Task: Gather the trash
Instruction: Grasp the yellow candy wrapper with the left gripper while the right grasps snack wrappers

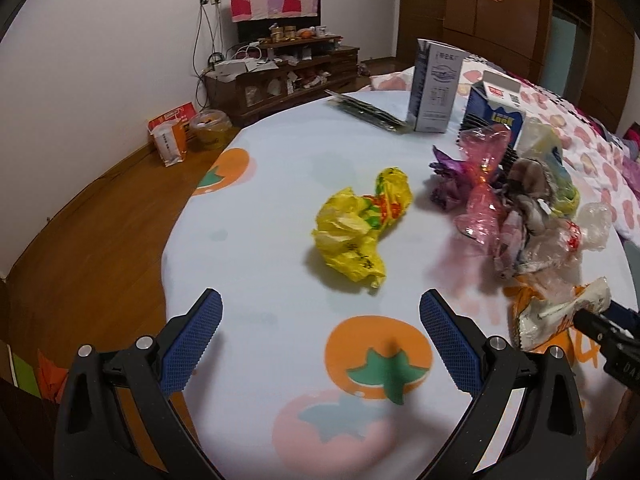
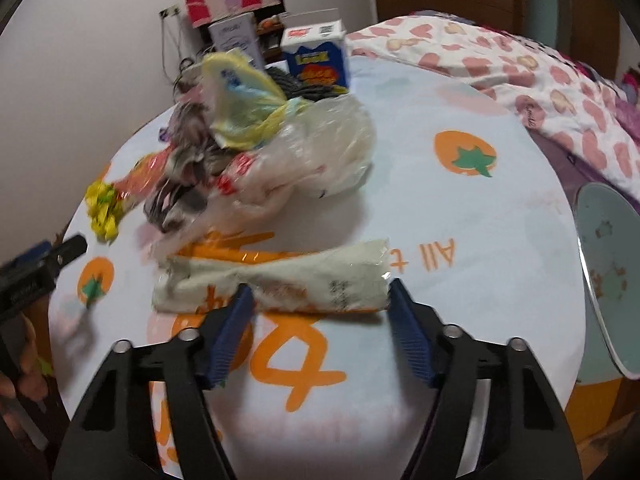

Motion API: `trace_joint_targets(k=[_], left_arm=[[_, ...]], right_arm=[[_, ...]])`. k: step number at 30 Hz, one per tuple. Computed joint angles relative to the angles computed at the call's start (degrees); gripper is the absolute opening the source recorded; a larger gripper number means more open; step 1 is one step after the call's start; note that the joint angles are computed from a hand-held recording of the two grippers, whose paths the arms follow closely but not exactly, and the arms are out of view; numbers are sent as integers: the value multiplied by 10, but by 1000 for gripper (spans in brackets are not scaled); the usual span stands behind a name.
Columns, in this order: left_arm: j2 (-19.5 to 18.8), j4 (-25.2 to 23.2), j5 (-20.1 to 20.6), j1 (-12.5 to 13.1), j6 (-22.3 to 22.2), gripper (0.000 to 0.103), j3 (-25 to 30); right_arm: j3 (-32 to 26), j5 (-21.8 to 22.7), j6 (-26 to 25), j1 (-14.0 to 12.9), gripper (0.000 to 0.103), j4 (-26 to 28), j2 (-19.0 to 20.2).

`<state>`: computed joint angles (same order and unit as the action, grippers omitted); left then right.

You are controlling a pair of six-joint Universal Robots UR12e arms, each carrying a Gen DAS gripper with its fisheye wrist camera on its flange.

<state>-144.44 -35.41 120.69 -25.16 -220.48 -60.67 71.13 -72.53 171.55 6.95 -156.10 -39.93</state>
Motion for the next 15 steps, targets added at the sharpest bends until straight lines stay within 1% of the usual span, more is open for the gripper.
trace_joint_targets(k=[1,3,6,8,9,11,12,13,15], left_arm=[[0,0,-1,0,-1,97,-1],[1,1,-4,2,-4,97,-2],[0,0,-3,2,-2,97,-1],[-1,-2,3,1,2,97,1],[-1,-2,4,1,2,97,1],[1,-1,5,2,2,97,-1],[2,-1,7,1,2,97,-3],[4,-2,11,1,3,97,-4],[6,-4,17,1,3,97,-8]], right_arm=[[2,1,-4,0,50,-3,-1],[4,6,-7,0,43,-2,-1],[3,19,-3,-4,43,6,-3],[5,19,1,-5,43,3,-5],[4,19,1,-7,44,1,-4],[5,26,-12,-10,55,-1,-7],[3,30,-25,-11,62,-2,-7],[3,31,-44,-11,63,-6,-8],[0,24,-97,-9,64,-15,-9]])
